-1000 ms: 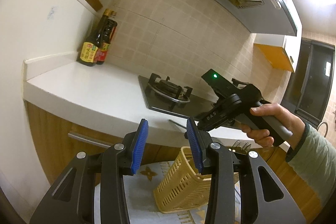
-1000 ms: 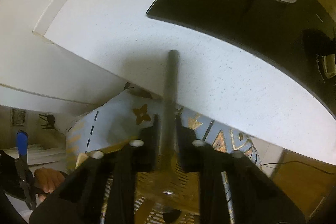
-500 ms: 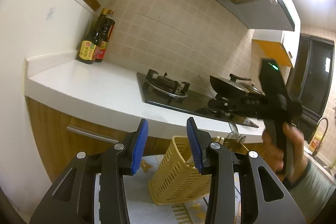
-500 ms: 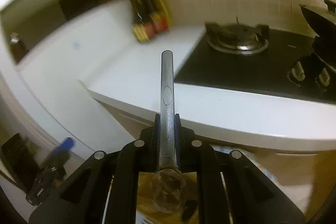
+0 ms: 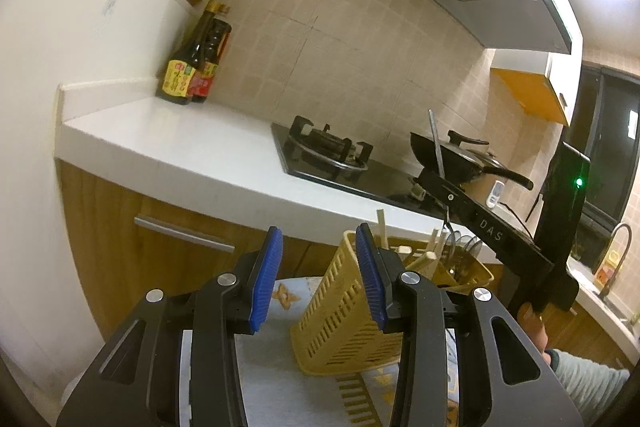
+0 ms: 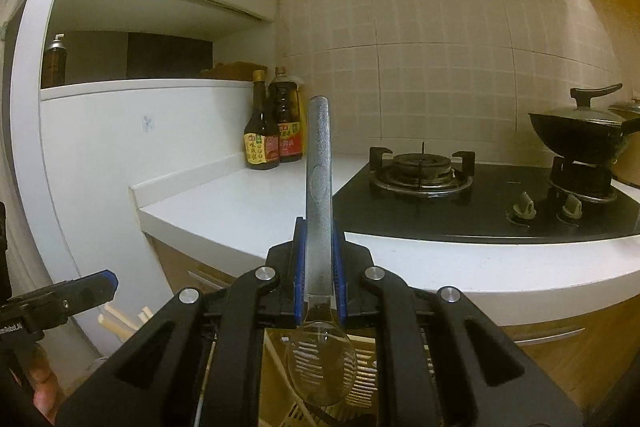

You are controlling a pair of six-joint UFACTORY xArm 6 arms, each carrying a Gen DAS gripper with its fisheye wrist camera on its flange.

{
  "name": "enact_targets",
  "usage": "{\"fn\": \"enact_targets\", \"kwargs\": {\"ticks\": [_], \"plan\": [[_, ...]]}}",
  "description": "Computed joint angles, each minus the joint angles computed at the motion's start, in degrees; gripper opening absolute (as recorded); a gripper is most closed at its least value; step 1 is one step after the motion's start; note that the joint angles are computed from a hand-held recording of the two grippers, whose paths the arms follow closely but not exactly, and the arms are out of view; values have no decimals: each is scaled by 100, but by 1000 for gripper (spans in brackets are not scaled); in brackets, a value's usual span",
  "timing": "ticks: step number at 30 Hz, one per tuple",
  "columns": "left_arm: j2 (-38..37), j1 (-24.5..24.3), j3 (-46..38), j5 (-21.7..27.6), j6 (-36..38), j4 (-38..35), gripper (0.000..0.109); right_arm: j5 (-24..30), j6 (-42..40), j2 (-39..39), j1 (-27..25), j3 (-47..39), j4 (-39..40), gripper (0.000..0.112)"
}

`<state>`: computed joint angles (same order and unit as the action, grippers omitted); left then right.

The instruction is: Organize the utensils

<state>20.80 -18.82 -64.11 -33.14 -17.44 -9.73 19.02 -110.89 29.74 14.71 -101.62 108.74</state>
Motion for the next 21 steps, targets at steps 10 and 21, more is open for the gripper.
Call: {"fn": "enact_targets", "kwargs": {"ticks": [10, 21], "plan": [[-25, 23, 72, -37, -90, 92, 37, 284, 700, -122, -170, 329, -503, 42], [-459, -138, 552, 33, -248, 86, 37, 703, 1012, -1445, -588, 1928, -607, 52]]}}
